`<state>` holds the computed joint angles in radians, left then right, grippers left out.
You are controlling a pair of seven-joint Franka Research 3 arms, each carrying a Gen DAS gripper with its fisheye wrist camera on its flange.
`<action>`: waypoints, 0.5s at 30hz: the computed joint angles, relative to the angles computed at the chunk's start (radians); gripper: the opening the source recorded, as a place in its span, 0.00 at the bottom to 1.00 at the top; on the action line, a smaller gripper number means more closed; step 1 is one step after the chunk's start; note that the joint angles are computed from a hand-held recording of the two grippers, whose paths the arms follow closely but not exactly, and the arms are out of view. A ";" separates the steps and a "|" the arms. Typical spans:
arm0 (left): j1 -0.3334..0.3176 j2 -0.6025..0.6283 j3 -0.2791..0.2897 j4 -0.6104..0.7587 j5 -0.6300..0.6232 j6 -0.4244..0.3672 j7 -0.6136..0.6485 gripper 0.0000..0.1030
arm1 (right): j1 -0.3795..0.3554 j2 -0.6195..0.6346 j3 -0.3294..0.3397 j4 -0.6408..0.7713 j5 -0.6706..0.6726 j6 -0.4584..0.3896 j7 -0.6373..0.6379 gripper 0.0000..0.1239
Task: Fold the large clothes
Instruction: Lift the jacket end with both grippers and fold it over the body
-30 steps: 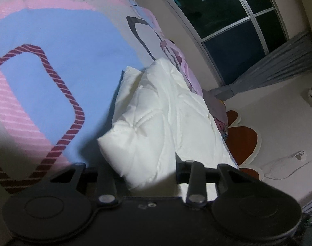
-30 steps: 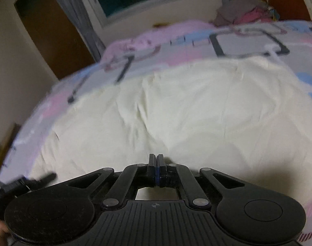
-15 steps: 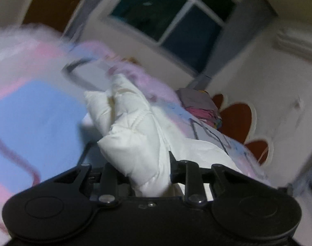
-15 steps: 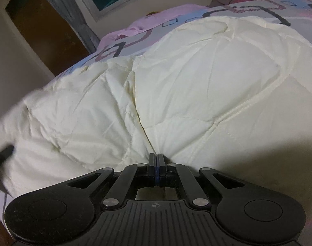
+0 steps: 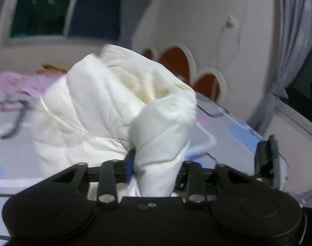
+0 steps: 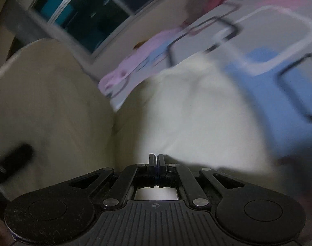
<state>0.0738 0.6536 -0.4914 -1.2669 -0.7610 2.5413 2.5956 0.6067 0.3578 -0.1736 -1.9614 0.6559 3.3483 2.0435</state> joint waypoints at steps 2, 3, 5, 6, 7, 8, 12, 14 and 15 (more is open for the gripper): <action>-0.046 0.068 0.015 0.076 0.038 -0.051 -0.075 0.44 | 0.046 -0.054 -0.054 -0.081 0.033 0.012 -0.009 0.00; -0.068 0.100 0.027 0.117 0.061 -0.080 -0.131 0.55 | 0.087 -0.071 -0.099 -0.108 0.059 0.005 -0.020 0.00; -0.091 0.160 0.028 0.177 0.081 -0.128 -0.214 0.63 | 0.100 -0.108 -0.116 -0.165 0.085 0.000 -0.027 0.00; -0.089 0.192 0.002 0.195 0.105 -0.117 -0.240 0.64 | 0.098 -0.128 -0.117 -0.191 0.093 -0.004 -0.032 0.00; -0.097 0.192 0.012 0.179 0.078 -0.107 -0.236 0.64 | 0.084 -0.144 -0.105 -0.214 0.099 -0.004 -0.035 0.00; -0.096 0.207 0.005 0.181 0.073 -0.105 -0.255 0.64 | 0.080 -0.159 -0.105 -0.237 0.100 -0.006 -0.031 0.00; -0.121 0.258 0.015 0.259 0.125 -0.134 -0.323 0.64 | 0.273 -0.180 -0.303 -0.261 0.133 -0.037 -0.036 0.00; -0.131 0.263 0.020 0.295 0.155 -0.161 -0.361 0.64 | 0.337 -0.181 -0.377 -0.258 0.111 -0.047 -0.014 0.00; -0.128 0.249 0.018 0.289 0.159 -0.163 -0.373 0.66 | 0.349 -0.182 -0.388 -0.261 0.099 -0.039 -0.004 0.00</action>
<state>-0.0545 0.9027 -0.4733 -0.9783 -0.6020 2.3785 2.2228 0.9555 0.1760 -0.5614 -2.2228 0.7552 3.3089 2.0399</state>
